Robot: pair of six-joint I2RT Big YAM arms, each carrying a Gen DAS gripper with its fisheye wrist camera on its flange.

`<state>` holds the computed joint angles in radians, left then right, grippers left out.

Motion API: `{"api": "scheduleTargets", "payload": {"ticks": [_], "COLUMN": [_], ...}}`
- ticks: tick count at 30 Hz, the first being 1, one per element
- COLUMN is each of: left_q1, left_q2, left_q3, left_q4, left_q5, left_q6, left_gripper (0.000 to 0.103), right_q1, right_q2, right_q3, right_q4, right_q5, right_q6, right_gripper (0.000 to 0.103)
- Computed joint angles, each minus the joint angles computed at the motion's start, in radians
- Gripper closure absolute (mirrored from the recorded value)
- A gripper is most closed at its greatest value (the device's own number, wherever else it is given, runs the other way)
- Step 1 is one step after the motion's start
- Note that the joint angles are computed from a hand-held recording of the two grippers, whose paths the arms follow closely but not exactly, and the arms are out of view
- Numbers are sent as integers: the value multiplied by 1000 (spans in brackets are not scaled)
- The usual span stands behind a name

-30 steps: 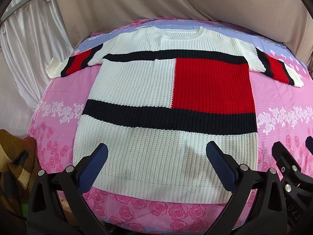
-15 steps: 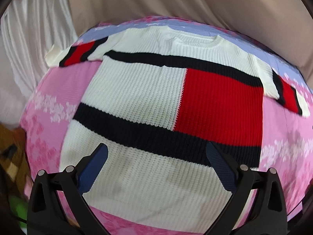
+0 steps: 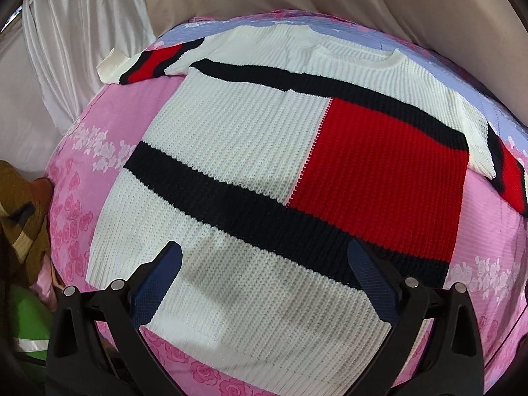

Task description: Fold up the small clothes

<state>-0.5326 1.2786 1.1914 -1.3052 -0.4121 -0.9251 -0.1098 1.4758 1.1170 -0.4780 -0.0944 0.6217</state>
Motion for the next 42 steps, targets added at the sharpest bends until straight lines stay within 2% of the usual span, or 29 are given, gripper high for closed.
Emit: {"api": "scheduleTargets", "payload": {"ticks": [5, 7, 10, 13, 17, 19, 20, 21, 22, 23, 24, 25, 27, 30, 31, 34, 36, 39, 40, 41, 42], "left_q1": [18, 37, 79, 131, 235, 294, 321, 366, 393, 421, 456, 482, 521, 541, 536, 500, 455, 391, 385, 385, 401], "left_q2": [-12, -20, -42, -76, -131, -150, -155, -158, -157, -154, -148, -136, -93, 12, 48, 178, 278, 425, 464, 489, 504], "left_q3": [-5, -12, -30, -51, -85, -99, -104, -109, -111, -111, -109, -103, -79, -4, 26, 141, 237, 370, 399, 415, 425], "left_q4": [26, 45, 78, 106, 135, 146, 151, 163, 169, 178, 199, 220, 260, 316, 333, 361, 340, 270, 258, 255, 261], "left_q5": [10, 25, 56, 81, 116, 134, 145, 168, 181, 195, 215, 230, 267, 343, 365, 423, 412, 305, 287, 292, 359], "left_q6": [36, 57, 91, 130, 206, 250, 271, 309, 333, 362, 401, 434, 485, 521, 523, 531, 540, 543, 542, 546, 550], "left_gripper": [5, 5, 5, 5, 5, 5, 5, 5, 5, 5, 5, 5, 5, 5, 5, 5, 5, 6, 14, 53, 65], "right_q1": [69, 142, 299, 468, 655, 719, 745, 771, 786, 795, 799, 798, 798, 791, 782, 743, 726, 713, 710, 707, 706], "right_q2": [-95, -122, -99, 14, 271, 424, 502, 570, 596, 584, 538, 477, 367, 251, 219, 170, 140, 91, 82, 79, 80], "right_q3": [25, 70, 181, 343, 623, 782, 872, 945, 968, 941, 863, 754, 594, 457, 422, 358, 326, 266, 252, 242, 240], "right_q4": [33, 30, 5, -30, -113, -211, -288, -363, -392, -381, -331, -253, -203, -246, -279, -346, -358, -340, -334, -329, -331], "right_q5": [0, -5, -8, -18, -20, -50, -44, -4, 20, 14, 8, 25, 89, 241, 294, 359, 381, 393, 391, 392, 393], "right_q6": [-5, -13, -57, -95, -140, -163, -183, -204, -200, -169, -124, -91, -41, 2, 18, 68, 102, 139, 150, 156, 160], "right_gripper": [98, 98, 98, 98, 97, 93, 93, 92, 92, 92, 92, 91, 85, 66, 64, 63, 63, 59, 58, 58, 58]}}
